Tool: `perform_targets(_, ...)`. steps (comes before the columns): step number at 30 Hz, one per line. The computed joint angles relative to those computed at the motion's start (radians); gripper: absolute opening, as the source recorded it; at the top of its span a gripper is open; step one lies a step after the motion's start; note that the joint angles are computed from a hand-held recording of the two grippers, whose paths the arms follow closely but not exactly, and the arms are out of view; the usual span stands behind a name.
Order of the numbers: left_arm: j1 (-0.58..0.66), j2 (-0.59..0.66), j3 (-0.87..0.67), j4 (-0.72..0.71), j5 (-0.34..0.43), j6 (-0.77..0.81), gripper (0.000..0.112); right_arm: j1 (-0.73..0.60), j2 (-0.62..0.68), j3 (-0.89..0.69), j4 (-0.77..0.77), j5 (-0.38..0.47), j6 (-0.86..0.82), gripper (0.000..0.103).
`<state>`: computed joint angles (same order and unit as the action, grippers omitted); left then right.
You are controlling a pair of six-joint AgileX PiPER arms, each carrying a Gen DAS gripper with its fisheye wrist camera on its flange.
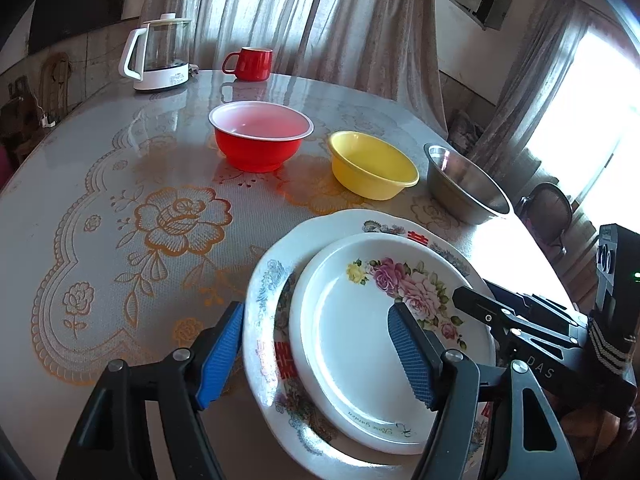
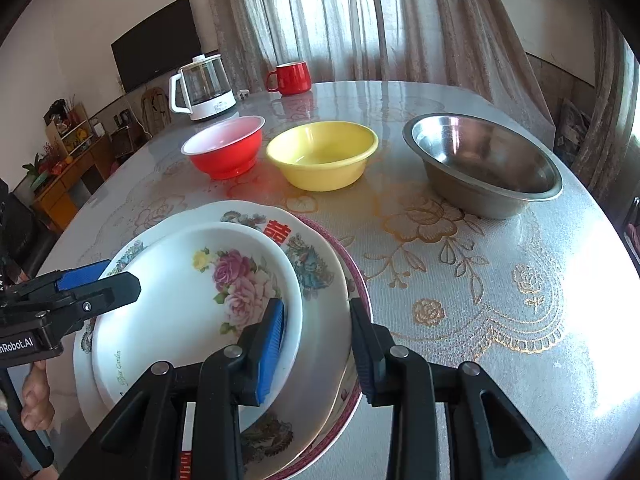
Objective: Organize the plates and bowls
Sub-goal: 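Withdraw the open left tool from the plate stack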
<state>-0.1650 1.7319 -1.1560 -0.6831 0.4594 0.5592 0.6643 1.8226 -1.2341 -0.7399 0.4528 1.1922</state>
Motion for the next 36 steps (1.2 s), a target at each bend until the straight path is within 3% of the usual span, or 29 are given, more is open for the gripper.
perform_targets(11, -0.032, -0.011, 0.012, 0.106, -0.034, -0.125, 0.074, 0.045, 0.016, -0.016, -0.112, 0.074, 0.12, 0.033)
perform_targets(18, -0.065, -0.033, 0.049, 0.2, -0.097, -0.213, 0.077, 0.056, 0.013, -0.013, -0.121, 0.091, 0.134, 0.034)
perform_targets(24, -0.1, -0.081, 0.081, 0.493, -0.143, -0.503, 0.077, 0.06, 0.002, 0.004, -0.113, 0.08, 0.138, 0.037)
perform_targets(36, -0.145, -0.188, 0.146, 0.859, -0.168, -0.852, 0.078, 0.07, -0.048, 0.057, -0.143, 0.062, 0.198, 0.04)
